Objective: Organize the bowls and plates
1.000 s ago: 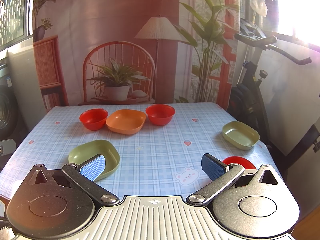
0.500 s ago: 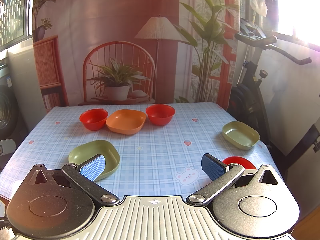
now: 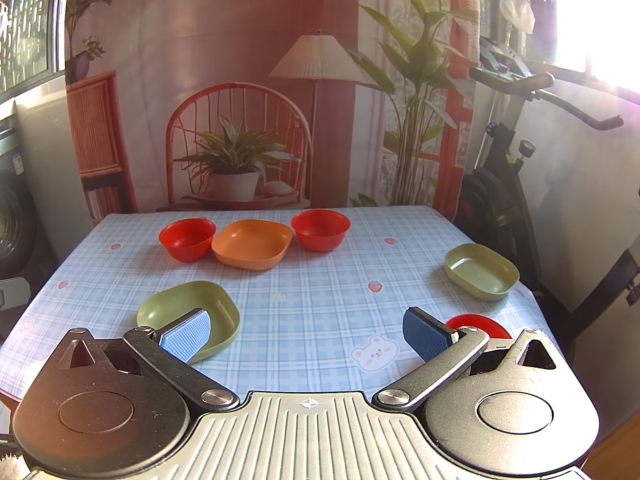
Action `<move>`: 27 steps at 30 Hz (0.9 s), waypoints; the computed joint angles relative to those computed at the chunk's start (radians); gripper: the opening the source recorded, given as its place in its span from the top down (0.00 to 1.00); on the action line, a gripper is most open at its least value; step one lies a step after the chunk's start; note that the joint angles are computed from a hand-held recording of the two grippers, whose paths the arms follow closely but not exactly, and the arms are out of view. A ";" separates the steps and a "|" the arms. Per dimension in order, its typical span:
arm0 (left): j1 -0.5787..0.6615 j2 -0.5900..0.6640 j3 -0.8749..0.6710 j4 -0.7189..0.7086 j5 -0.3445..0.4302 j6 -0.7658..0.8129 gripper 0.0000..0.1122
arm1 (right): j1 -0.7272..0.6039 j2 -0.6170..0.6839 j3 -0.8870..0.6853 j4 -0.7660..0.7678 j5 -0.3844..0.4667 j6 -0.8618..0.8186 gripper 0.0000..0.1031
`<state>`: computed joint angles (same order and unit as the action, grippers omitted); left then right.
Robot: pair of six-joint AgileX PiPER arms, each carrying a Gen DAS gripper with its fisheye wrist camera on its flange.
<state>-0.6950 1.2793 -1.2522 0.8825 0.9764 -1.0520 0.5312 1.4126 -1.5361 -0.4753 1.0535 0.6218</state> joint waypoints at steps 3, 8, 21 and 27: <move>0.004 0.001 -0.004 -0.004 0.000 0.005 0.11 | 0.000 0.000 -0.002 0.001 0.002 0.000 0.00; 0.005 0.000 -0.002 -0.004 -0.002 0.005 0.11 | 0.000 0.000 -0.003 0.001 0.003 -0.002 0.01; 0.006 0.016 -0.027 -0.020 0.008 0.036 0.11 | -0.042 -0.018 0.023 0.076 -0.049 -0.032 0.01; 0.052 0.018 -0.042 -0.033 -0.065 0.093 0.11 | -0.183 -0.025 0.015 0.227 -0.147 -0.140 0.00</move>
<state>-0.6426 1.2972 -1.2944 0.8494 0.9111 -0.9592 0.3480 1.3880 -1.5208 -0.2482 0.9068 0.4815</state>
